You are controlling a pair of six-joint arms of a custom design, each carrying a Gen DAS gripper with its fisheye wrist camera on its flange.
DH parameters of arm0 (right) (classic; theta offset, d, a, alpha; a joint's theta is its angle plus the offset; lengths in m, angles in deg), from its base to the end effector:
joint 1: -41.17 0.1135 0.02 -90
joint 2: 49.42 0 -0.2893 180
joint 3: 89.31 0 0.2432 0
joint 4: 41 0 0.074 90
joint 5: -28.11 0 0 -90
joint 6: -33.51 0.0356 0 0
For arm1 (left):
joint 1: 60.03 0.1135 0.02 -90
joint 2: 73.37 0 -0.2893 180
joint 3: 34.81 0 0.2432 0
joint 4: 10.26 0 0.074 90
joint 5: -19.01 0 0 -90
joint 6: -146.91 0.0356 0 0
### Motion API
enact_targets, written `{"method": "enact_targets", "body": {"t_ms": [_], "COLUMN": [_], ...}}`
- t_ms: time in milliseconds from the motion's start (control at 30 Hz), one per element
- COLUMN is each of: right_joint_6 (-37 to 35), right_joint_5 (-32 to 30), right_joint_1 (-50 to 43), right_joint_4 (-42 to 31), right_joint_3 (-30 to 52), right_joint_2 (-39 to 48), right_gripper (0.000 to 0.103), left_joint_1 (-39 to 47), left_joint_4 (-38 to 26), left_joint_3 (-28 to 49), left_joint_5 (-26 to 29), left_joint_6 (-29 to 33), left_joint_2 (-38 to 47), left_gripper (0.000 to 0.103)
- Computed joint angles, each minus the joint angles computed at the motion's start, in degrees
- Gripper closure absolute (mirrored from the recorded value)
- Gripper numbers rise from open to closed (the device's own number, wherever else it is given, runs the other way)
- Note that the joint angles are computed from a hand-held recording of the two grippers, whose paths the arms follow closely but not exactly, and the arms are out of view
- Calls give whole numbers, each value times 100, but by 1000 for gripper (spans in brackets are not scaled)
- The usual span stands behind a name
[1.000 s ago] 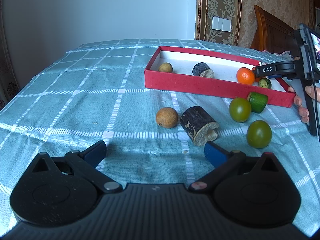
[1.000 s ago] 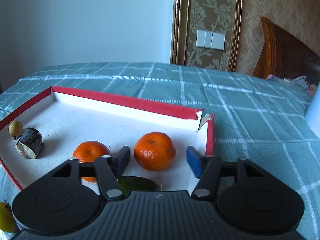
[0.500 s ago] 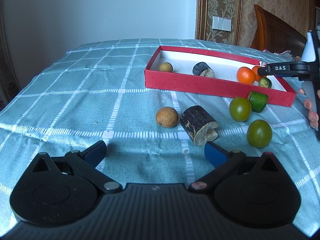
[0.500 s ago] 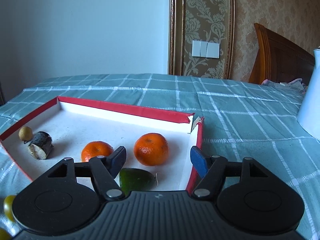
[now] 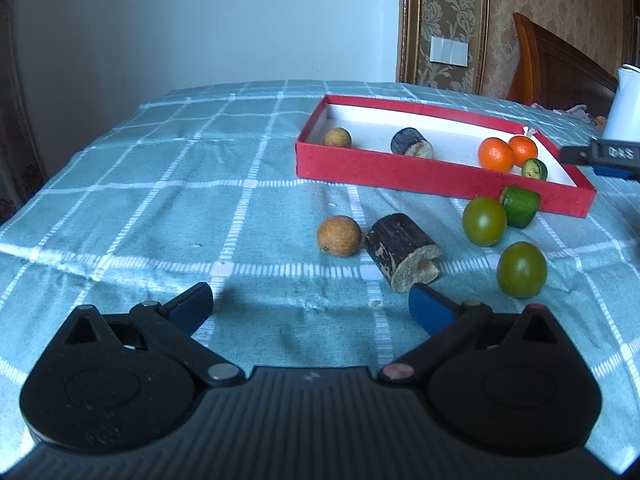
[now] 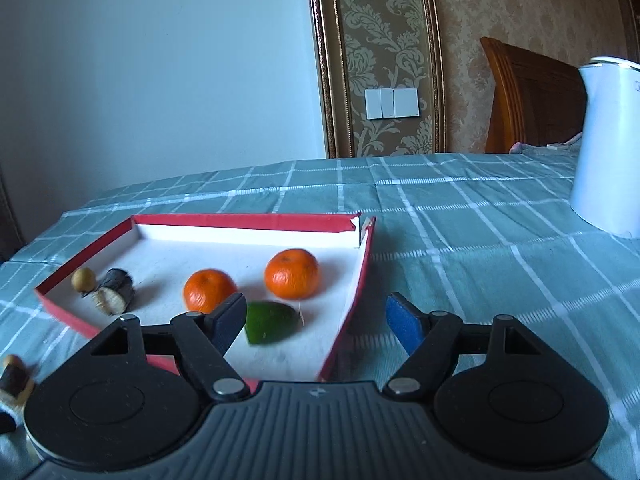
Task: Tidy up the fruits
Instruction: 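Move the left gripper toward the dark wood chunk on the cloth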
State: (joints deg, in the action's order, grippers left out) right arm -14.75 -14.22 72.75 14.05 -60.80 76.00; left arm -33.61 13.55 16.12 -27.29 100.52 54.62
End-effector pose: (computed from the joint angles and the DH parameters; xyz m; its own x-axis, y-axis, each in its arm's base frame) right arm 0.2109 0.0987 0.0424 -0.3467 0.3131 -0.8842 0.4653 0.8759 0.1277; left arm 0.2905 0.1169 0.0246 -0.4861 0.3153 -0.8150 0.5301 0.8479 0.0119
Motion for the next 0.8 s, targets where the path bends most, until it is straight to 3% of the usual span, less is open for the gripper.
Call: {"method": "enact_targets", "body": {"t_ms": [133,367,467,600,700,800], "right_joint_6": [326,950,1101,1177,1219,1255], "right_joint_5": [224,945,806,766,852,819], "right_joint_1": [391,1097,1110,1060,1126,1096], "right_joint_4": [251,-144,479,432,261,174], "right_joint_3": [-264,-312,-543,-555,-507,-483], "right_joint_2": [140,271,478,452,412,391], "right_gripper": [25,23,21,20,20,20], "left_joint_1": [13,-33,-10,-92,-140,-279], "left_joint_4": [216,391,335,720,431,662], "left_joint_3": [-128,-251,-297,-520,-508,-667], "left_joint_5": [-20,-80,-18,-85,46,3], "left_joint_6": [2,-90,-150,-241,-360,-533], "left_joint_2": [-27,-75,-121,-165,-292,-335], "left_gripper": [0,0,0,4,9,9]}}
